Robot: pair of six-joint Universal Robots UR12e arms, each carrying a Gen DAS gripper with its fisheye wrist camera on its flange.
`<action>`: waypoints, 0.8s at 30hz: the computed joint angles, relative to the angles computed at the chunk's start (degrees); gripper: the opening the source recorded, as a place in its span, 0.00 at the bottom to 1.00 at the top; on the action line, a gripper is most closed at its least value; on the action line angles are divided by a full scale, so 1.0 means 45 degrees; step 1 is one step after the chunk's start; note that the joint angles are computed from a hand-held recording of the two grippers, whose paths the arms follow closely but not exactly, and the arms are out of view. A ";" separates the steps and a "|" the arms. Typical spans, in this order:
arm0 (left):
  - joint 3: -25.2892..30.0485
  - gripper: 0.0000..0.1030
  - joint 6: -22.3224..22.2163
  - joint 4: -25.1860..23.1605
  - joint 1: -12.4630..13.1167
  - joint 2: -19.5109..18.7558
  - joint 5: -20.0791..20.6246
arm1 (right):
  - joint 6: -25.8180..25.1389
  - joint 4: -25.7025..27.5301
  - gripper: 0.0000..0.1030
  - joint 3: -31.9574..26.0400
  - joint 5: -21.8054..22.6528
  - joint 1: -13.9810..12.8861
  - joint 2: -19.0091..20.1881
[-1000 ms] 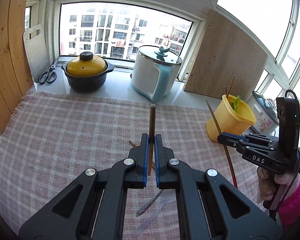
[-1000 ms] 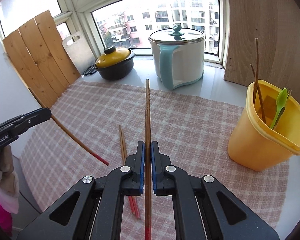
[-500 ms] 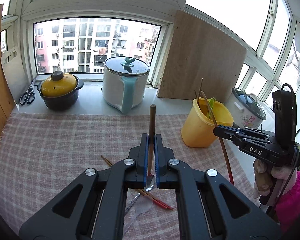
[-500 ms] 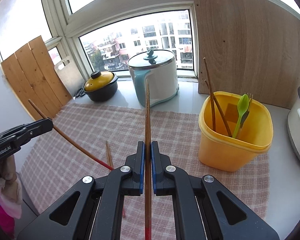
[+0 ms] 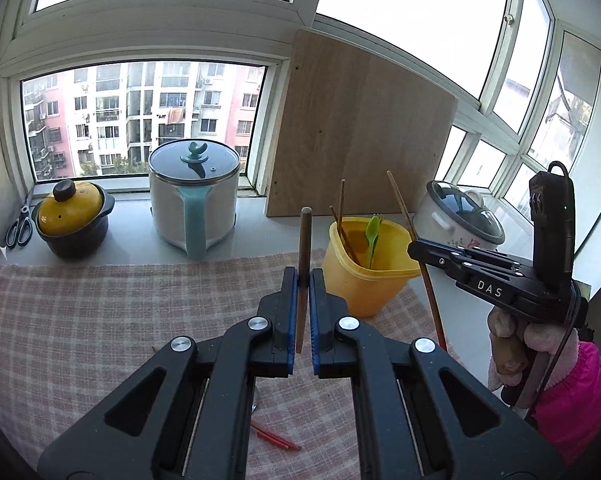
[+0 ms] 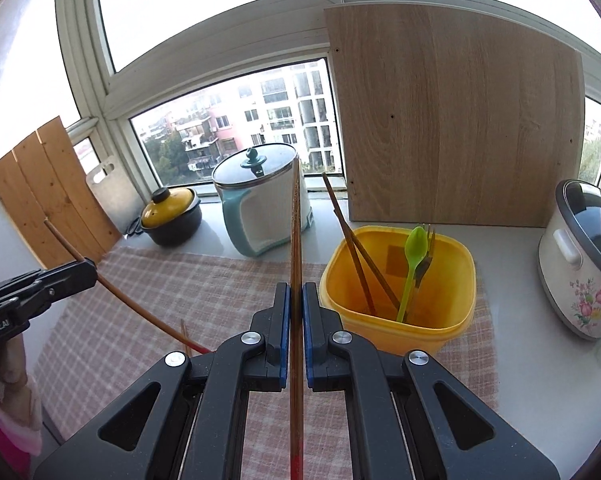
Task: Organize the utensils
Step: 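Carry both chopsticks up over the yellow container with both tools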
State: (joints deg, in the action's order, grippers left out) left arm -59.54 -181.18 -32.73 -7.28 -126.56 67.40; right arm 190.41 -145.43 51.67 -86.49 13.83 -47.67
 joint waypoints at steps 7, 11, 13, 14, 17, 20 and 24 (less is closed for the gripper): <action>0.1153 0.03 0.0076 -0.0371 -0.0205 -0.0554 -0.0418 | 0.0178 -0.0225 0.05 -0.0204 -0.0342 -0.0240 0.0022; 0.1967 0.03 0.0136 -0.0566 -0.0310 -0.0933 -0.0680 | 0.0256 -0.0314 0.05 -0.0411 -0.0493 -0.0374 0.0106; 0.2322 0.03 0.0211 -0.0606 -0.0357 -0.1079 -0.0735 | 0.0356 -0.0353 0.05 -0.0540 -0.0483 -0.0450 0.0171; 0.2418 0.03 0.0233 -0.0559 -0.0375 -0.1111 -0.0752 | 0.0392 -0.0414 0.05 -0.0568 -0.0498 -0.0478 0.0184; 0.2975 0.03 0.0243 -0.0581 -0.0443 -0.1360 -0.0799 | 0.0447 -0.0561 0.05 -0.0785 -0.0508 -0.0564 0.0309; 0.3662 0.03 0.0278 -0.0725 -0.0548 -0.1716 -0.0780 | 0.0411 -0.0663 0.05 -0.1054 -0.0534 -0.0639 0.0494; 0.4637 0.03 0.0199 -0.1054 -0.0694 -0.2282 -0.0698 | 0.0459 -0.0633 0.05 -0.1465 -0.0479 -0.0755 0.0783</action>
